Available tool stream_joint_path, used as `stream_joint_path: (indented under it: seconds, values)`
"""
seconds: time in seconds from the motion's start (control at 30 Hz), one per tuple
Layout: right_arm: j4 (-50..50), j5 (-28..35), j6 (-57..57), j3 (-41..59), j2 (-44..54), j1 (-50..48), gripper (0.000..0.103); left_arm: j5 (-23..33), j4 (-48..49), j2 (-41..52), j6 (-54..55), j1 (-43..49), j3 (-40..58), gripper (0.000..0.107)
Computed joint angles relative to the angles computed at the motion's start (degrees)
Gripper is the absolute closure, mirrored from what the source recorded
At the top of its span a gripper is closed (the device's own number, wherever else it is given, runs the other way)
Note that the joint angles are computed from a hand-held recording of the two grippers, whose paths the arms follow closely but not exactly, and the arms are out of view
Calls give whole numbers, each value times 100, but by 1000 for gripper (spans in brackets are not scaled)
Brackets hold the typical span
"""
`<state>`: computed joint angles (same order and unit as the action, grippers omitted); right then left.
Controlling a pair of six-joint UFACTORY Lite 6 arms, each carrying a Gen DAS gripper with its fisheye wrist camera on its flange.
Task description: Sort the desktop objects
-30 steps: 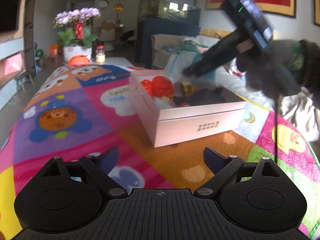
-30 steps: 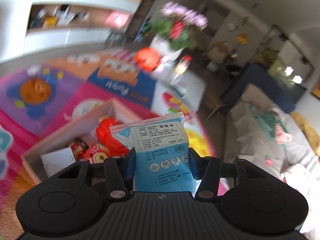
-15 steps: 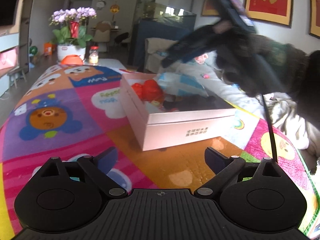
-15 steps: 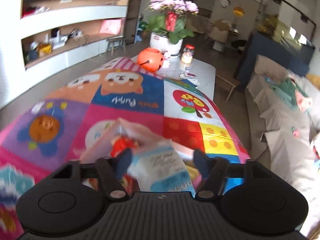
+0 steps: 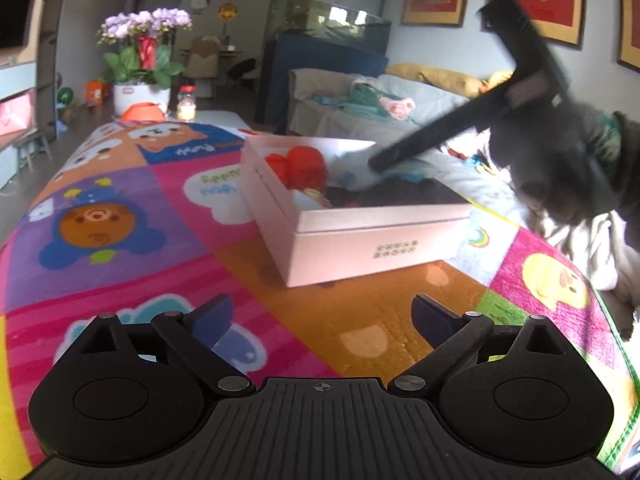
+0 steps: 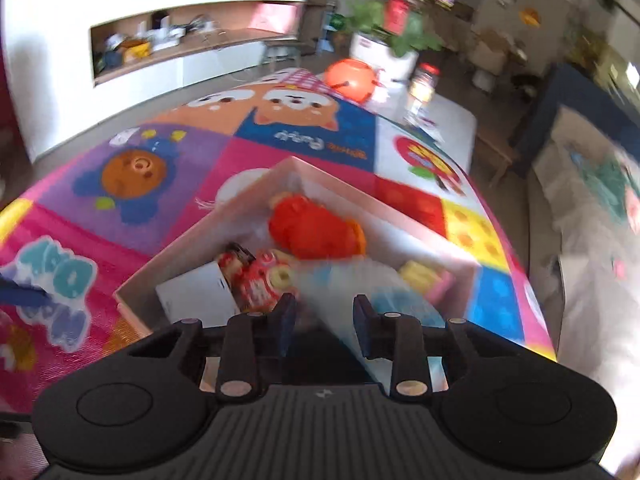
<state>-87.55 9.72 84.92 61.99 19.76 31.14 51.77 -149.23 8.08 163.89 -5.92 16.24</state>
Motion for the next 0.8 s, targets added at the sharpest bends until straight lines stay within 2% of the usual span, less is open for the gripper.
stream_joint_path:
  seconds: [0.03, 0.1, 0.13, 0.2, 0.37, 0.47, 0.53, 0.63, 0.8]
  values:
    - [-27, -96, 208, -219, -298, -73, 72, 1, 2, -14, 0, -39, -11, 8]
    - [-801, -87, 1253, -587, -822, -207, 72, -15, -51, -77, 26, -129, -45, 8]
    - [-1272, -45, 1852, -707, -973, -263, 72, -35, -75, -120, 33, -161, -61, 8]
    - [-1554, -130, 2397, -743, -1023, -418, 72, -70, -196, -127, 62, -272, -43, 8]
    - [-319, -54, 1489, 373, 341, -533, 73, -212, -365, -225, 106, -467, -53, 8]
    - [-824, 286, 2046, 1105, 1263, -410, 68, -293, -438, -220, 184, -481, -35, 7]
    - [-1520, 644, 2612, 1245, 1527, -222, 65, -330, -485, -137, 188, -463, 26, 7]
    - [-1582, 784, 2607, 1237, 1576, -105, 64, -407, -570, -59, 162, -471, 94, 7]
    - [-2659, 766, 3365, 109, 784, -28, 63, -385, -567, -6, 211, -485, 98, 6]
